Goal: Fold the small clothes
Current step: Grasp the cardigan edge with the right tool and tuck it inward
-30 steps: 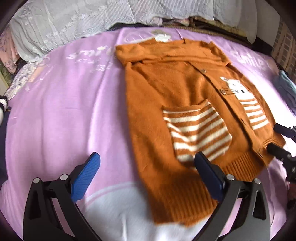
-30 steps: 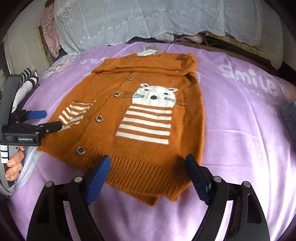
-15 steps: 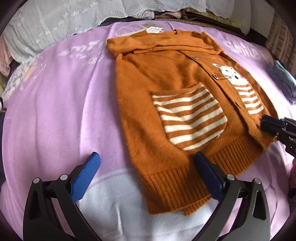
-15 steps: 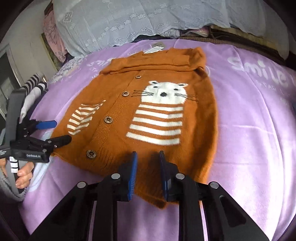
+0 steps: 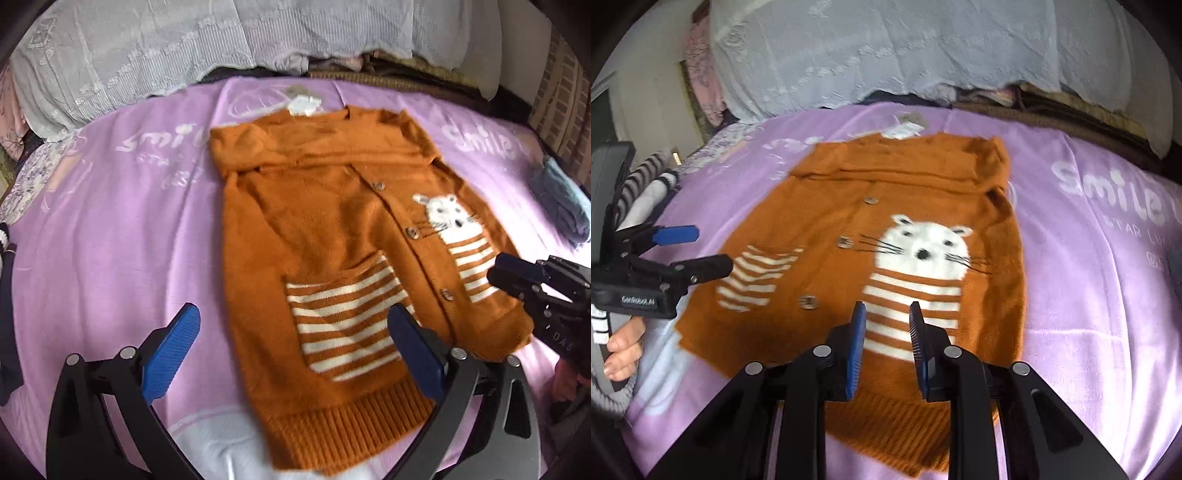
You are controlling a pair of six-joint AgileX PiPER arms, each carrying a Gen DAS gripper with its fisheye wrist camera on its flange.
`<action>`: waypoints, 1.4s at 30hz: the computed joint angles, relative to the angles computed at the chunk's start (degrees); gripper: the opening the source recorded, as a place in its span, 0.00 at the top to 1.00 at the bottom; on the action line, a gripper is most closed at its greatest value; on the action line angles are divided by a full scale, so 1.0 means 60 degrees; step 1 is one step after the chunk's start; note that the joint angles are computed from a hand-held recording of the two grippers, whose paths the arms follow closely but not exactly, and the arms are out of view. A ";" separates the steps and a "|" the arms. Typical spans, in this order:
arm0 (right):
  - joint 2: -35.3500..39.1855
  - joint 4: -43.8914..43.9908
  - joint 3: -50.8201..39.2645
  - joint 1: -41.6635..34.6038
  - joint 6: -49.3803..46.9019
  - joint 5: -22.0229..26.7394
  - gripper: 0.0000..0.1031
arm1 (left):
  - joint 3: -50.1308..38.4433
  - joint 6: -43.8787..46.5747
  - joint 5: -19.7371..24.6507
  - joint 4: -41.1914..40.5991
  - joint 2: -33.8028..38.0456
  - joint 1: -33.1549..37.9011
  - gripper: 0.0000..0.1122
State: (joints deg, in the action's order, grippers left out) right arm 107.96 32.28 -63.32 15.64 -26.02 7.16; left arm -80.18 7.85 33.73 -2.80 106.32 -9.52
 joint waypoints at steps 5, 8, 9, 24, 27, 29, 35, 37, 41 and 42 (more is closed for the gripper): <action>0.0327 0.3856 0.0047 -0.1301 -0.3137 0.0910 0.81 | -0.0457 0.0321 0.0648 -0.0510 0.0825 0.0428 0.12; 0.0106 0.5095 0.0295 -0.1608 -0.4236 0.0901 0.80 | -0.0396 -0.0237 0.0363 -0.0054 0.0530 0.0695 0.12; 0.0119 0.4863 0.0142 -0.1641 -0.3877 0.1005 0.79 | -0.0658 -0.0306 0.0451 -0.0108 0.0578 0.0816 0.12; 0.2224 0.3047 -0.2923 -0.2641 -0.0878 0.1897 0.95 | -0.4631 -0.0942 0.2234 0.0175 0.3279 0.1085 0.12; 0.1544 0.4850 -0.1853 -0.2474 -0.2783 0.1265 0.92 | -0.4103 -0.0973 0.2037 -0.0182 0.2847 0.1477 0.13; 0.1233 0.6739 -0.1396 -0.2469 -0.4693 0.1716 0.88 | -0.3552 -0.0347 0.1831 -0.0948 0.2428 0.1758 0.13; 0.0764 0.6957 -0.0484 -0.1594 -0.5704 0.2028 0.63 | -0.1320 0.1501 0.1295 -0.2209 0.1314 0.1640 0.12; 0.0831 0.6964 -0.0300 -0.1545 -0.5869 0.1882 0.64 | -0.0363 0.0952 0.0381 -0.0897 0.0961 0.1175 0.12; 0.0477 0.8636 0.0419 -0.2090 -0.7319 0.2092 0.72 | 0.0328 0.1570 0.0239 -0.1443 0.0471 0.1411 0.12; 0.0449 0.9126 0.0564 -0.2244 -0.7744 0.2226 0.74 | 0.0547 0.1689 0.0186 -0.1666 0.0291 0.1589 0.12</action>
State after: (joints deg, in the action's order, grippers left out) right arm 110.65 87.03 -59.94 2.17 -72.48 20.51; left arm -76.90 17.98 34.85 -12.80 108.07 0.02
